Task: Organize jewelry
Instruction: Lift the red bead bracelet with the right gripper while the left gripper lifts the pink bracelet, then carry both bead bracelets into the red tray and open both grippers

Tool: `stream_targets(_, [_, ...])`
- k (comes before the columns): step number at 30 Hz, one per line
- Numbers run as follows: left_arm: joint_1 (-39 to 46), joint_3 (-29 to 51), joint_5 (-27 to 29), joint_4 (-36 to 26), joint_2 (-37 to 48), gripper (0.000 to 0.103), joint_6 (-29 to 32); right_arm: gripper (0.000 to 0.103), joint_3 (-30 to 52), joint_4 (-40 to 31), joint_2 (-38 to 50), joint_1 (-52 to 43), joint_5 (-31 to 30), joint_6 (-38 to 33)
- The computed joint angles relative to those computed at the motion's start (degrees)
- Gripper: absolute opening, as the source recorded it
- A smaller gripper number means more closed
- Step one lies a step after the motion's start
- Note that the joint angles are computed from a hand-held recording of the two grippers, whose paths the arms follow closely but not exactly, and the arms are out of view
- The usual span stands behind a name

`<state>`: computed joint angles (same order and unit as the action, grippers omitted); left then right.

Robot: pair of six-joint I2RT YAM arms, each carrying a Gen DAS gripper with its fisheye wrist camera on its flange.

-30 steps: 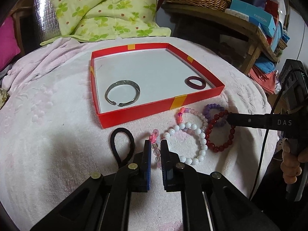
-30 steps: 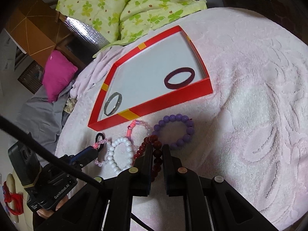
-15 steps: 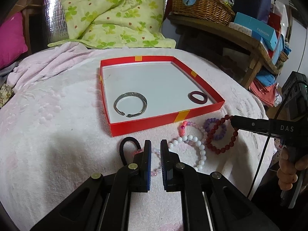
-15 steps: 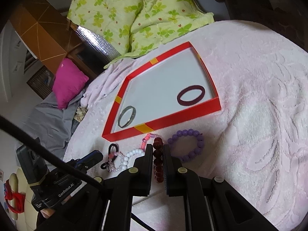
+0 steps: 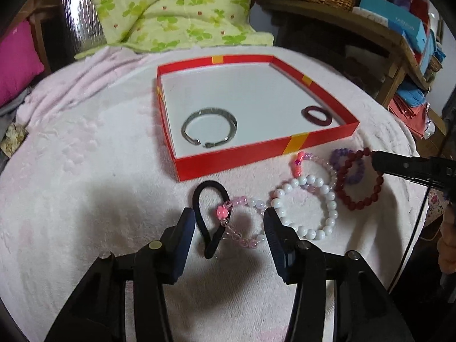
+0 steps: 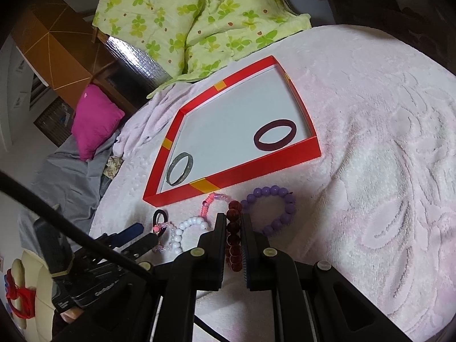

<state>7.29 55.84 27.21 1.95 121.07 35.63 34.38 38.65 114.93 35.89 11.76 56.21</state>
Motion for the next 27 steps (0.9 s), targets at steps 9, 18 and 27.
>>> stream_targets(9, [-0.4, 1.5, 0.2, -1.3, 2.0, 0.011, 0.2, 0.011, -0.2, -0.7, -0.3, 0.0, -0.1, 0.2])
stream_targets(18, [1.9, -0.1, 7.0, -1.2, -1.2, 0.008, 0.3, 0.01, -0.9, 1.3, -1.0, 0.6, 1.0, -0.5])
stream_targets(27, [4.6, 0.9, 13.6, -3.9, -2.5, 0.008, -0.1, 0.01, -1.3, 5.1, -1.3, 1.5, 2.6, -2.1])
